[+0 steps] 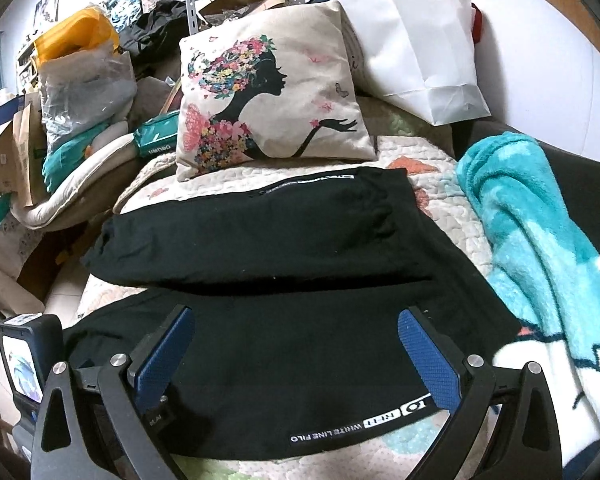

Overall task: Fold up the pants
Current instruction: 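Move both open grippers toward the waistband of the black pants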

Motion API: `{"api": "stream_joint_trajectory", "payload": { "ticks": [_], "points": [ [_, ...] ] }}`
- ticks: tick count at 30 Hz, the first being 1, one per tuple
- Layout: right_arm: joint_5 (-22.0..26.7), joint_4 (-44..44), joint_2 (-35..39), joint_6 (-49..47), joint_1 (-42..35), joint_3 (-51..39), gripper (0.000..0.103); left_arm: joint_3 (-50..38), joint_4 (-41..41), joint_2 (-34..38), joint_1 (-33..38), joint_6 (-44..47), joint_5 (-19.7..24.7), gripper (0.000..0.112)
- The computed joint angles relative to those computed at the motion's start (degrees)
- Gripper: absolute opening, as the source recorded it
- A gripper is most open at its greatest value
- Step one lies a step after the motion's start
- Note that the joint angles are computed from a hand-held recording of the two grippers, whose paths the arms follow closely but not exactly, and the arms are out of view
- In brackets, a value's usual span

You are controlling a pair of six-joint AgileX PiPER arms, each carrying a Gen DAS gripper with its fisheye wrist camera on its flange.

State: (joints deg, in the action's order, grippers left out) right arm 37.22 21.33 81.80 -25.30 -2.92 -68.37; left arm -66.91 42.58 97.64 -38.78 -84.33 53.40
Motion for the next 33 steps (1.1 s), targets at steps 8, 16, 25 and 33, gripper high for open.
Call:
{"api": "stream_joint_trajectory", "payload": {
  "ticks": [8,16,25,33],
  "points": [
    [4.29,-2.49,-7.83,0.51,-7.21,0.45,0.103,0.43,-3.8,-1.28,1.2,4.6,-1.49,0.103],
    [1.93,-1.0,-13.43,-5.41,-14.43,-1.05,0.103,4.3,-9.59,-8.18,1.27,6.26,-5.73,0.094],
    [7.9,-2.43,-15.86,-7.04,-14.43,-7.65,0.103,2.58,-3.48,-15.7,-3.04,6.67,-4.26,0.085],
    [17.65,3.27,-4.74,-9.62,-14.74,-20.0,0.103,0.29,3.54,-26.04,-3.44,6.97,4.59,0.085]
  ]
}}
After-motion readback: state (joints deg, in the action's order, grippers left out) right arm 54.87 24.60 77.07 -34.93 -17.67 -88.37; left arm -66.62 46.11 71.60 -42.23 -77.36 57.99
